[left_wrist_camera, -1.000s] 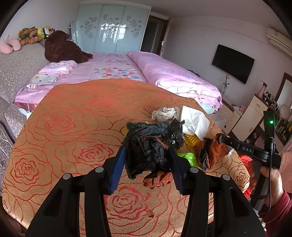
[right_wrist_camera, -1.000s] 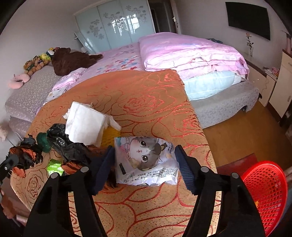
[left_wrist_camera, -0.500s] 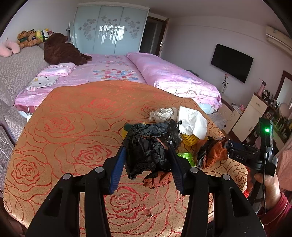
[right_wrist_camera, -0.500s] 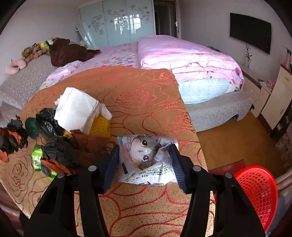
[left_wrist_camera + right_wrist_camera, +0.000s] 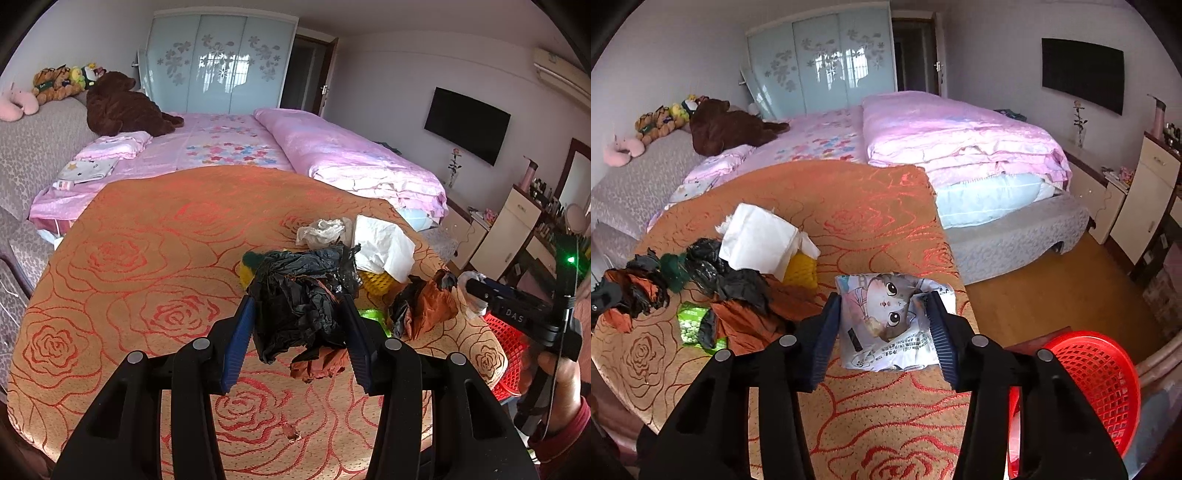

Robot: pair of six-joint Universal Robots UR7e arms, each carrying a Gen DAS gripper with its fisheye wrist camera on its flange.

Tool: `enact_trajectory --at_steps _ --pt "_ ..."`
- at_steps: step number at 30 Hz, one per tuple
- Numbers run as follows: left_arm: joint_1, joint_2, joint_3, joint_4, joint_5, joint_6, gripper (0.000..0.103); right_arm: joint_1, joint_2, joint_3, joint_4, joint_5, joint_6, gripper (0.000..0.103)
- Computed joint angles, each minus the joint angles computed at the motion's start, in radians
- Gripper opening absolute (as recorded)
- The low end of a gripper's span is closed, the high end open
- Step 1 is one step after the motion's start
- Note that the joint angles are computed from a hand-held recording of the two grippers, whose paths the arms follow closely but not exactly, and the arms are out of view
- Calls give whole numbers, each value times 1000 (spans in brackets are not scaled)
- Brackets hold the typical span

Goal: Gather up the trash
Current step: 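Lift both held items and carry them over the red wastebasket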

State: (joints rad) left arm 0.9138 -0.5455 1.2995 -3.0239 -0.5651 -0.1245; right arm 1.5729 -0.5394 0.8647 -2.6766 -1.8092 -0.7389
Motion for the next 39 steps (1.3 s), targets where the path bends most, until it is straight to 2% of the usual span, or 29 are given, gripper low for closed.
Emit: enact_trajectory --at_steps 12,23,34,39 --pt "-15 29 -47 -20 5 68 45 7 -71 79 -55 63 8 46" --pt "-30 77 -134 -28 -20 156 45 6 -133 138 -92 100 38 46" --pt "-42 134 -230 17 -75 208 45 -19 -174 165 -151 81 63 46" --pt "-51 185 -308 57 -111 250 45 -36 -196 175 -175 67 78 46"
